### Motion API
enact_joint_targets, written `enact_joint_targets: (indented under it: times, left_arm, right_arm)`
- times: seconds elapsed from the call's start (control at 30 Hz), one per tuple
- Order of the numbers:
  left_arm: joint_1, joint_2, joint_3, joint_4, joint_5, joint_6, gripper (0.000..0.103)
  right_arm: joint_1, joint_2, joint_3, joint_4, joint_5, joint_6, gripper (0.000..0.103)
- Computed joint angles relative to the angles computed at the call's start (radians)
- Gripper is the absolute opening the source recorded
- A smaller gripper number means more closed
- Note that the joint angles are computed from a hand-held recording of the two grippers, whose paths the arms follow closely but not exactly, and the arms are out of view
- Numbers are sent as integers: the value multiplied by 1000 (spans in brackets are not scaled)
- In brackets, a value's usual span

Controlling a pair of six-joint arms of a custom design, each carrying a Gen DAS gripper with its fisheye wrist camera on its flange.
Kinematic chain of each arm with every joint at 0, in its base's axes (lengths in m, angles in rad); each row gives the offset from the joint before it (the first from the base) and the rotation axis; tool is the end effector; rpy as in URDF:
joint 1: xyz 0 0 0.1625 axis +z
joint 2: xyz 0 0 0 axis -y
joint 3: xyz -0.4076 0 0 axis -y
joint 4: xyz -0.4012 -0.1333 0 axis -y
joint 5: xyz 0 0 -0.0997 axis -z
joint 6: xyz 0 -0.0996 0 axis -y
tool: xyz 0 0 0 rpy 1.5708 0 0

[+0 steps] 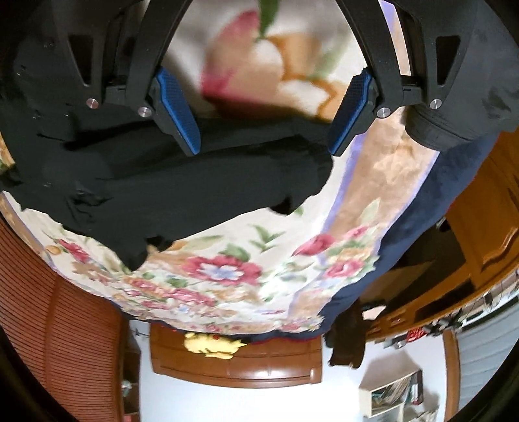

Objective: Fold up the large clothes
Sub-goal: 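Lift the gripped sleeve with the left tool and fold it across the coat front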

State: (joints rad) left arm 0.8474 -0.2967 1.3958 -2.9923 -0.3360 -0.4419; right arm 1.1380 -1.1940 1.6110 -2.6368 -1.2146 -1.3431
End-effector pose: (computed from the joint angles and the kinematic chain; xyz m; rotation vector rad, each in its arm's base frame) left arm -0.2778 -0.6580 -0.0753 0.0528 2.0440 -1.0693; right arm -0.1212 -0.6629 0.3649 1.3332 -2.3523 0.9498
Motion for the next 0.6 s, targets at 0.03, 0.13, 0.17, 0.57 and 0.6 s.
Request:
enact_joint_targets:
  times: [0.03, 0.13, 0.17, 0.57, 0.6]
  left_arm:
    - [8, 2, -2, 3, 5, -3, 81]
    - [34, 4, -15, 37, 20, -22, 81]
    - [44, 4, -19, 45, 19, -33, 81]
    - [121, 28, -103, 217, -42, -122, 81]
    - [124, 29, -108, 237, -44, -131, 81]
  right_arm:
    - [1, 1, -2, 1, -1, -2, 102]
    - [3, 3, -4, 2, -3, -5, 102]
    - [2, 1, -4, 4, -3, -6, 102]
    - [1, -2, 1, 8, -2, -20, 102]
    - [1, -1, 0, 8, -2, -20, 102]
